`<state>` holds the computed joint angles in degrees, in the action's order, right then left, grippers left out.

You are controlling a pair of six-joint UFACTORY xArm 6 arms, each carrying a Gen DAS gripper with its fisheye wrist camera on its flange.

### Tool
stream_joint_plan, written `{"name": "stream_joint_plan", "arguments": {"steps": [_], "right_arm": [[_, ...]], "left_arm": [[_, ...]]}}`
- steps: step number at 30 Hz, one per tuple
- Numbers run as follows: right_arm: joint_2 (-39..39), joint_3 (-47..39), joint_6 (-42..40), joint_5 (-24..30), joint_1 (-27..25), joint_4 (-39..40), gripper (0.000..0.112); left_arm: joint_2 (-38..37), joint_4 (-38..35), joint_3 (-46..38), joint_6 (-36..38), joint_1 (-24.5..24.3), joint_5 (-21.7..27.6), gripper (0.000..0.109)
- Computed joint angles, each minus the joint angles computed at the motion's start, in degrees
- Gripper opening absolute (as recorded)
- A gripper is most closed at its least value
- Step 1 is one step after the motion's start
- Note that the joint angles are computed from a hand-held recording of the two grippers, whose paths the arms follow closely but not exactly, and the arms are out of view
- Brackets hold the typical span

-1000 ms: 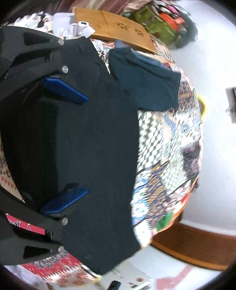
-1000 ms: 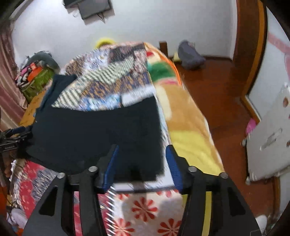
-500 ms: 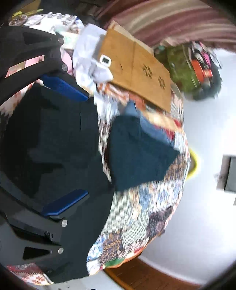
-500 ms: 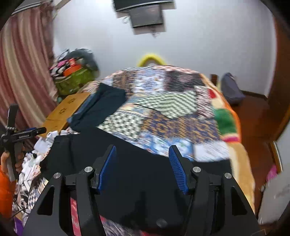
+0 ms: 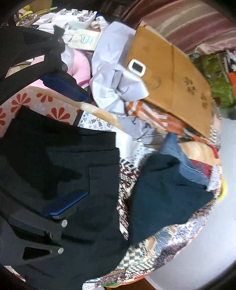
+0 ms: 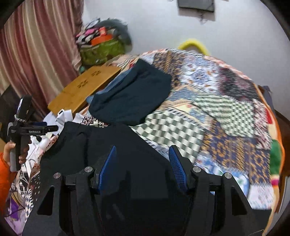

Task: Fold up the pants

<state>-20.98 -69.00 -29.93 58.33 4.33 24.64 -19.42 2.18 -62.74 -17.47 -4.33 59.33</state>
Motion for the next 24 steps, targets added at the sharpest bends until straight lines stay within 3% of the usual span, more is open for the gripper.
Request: {"name": "stream_joint_plan", "arguments": {"steps": [8, 11, 12, 14, 17, 21, 24], "right_arm": [[12.83, -8.99, 3.70, 2.06, 6.10, -2.84, 0.056], [17.87, -13.10, 5.00, 4.97, 7.65, -3.88, 0.056], [19.09, -14.14, 5.24, 5.66, 8.11, -4.31, 0.052], [20.96, -15.31, 5.75, 6.11, 9.37, -6.10, 0.043], [21.43, -14.81, 6.01, 4.04, 10.73, -8.13, 0.030], [20.89, -13.41, 4.93, 0.98, 11.28, -9.84, 0.009], [20.78, -12.64, 5.42, -0.72, 11.64, -11.14, 0.008]], "left_arm": [[5.09, -11.12, -0.54, 6.82, 0.85, -0.65, 0.098], [5.68, -14.07, -0.22, 9.31, 0.72, -1.40, 0.091], [5.48, -14.55, 0.14, 10.25, 0.55, -2.06, 0.089], [5.55, -15.40, 0.04, 11.62, 0.39, -2.50, 0.073], [4.87, -14.84, 0.77, 12.90, 0.00, -3.76, 0.061], [4.19, -7.51, 1.89, 11.14, -1.73, -5.85, 0.057], [3.89, -3.06, 2.86, 8.30, -2.43, -7.24, 0.057]]}}
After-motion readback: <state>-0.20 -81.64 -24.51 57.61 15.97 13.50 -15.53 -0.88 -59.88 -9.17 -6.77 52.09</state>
